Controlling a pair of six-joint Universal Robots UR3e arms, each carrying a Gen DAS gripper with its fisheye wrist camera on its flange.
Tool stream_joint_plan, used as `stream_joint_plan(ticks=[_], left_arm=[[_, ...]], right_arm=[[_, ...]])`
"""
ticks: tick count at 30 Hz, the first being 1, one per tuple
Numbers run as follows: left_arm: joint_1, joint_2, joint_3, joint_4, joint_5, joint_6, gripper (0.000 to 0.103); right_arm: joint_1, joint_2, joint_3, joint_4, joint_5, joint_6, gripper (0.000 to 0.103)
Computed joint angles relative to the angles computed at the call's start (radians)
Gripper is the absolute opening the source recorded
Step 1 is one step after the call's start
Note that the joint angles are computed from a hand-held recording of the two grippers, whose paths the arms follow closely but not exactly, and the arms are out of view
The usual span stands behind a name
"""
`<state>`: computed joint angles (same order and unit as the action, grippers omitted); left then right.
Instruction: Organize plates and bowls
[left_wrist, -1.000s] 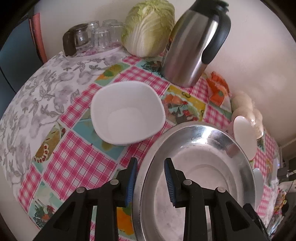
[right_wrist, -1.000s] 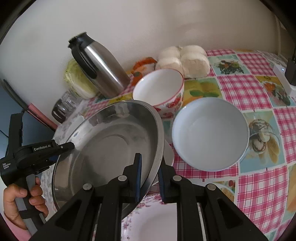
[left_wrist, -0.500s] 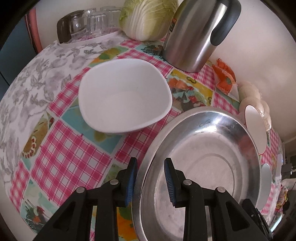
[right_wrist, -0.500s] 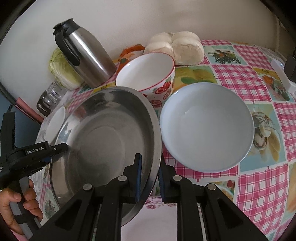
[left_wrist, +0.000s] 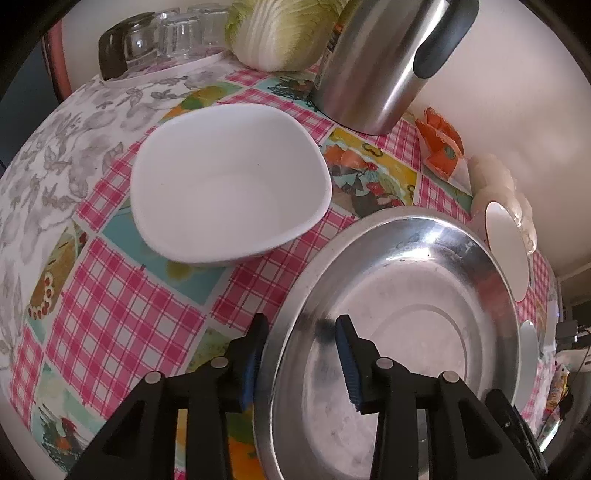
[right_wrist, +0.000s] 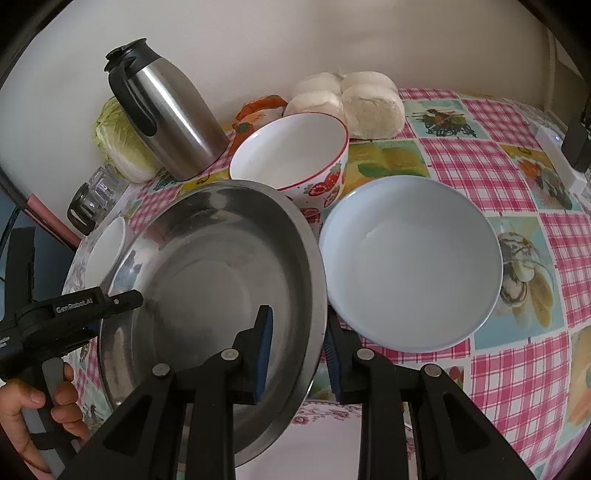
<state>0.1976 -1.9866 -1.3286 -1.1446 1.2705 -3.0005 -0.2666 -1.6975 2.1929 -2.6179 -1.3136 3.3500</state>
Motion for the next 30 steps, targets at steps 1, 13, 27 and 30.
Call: stream_joint_plan(ticks=[1,13,27,30], left_arm=[[0.002,-0.004,0.01,-0.013,-0.004,0.003,0.041],[0.004,0.054,0.014,-0.062,-0.002,0.036,0.047],[-0.005,0.139,0.014,-0.074,0.033,0.089,0.066],[-0.016,0.155,-0.002,-0.062,0.056,0.093,0.069]], right_arm=[[0.003,0.001,-0.005,0.006,-0.005,0.0,0.028],[0.019,-0.022,-0.051,0.117,-0.036,-0.021,0.032],[0.049,-0.109,-0.122,0.254,-0.093,-0.043,0.035],[0.061,-0.127,-0.131,0.262,-0.114,-0.033,0.047]])
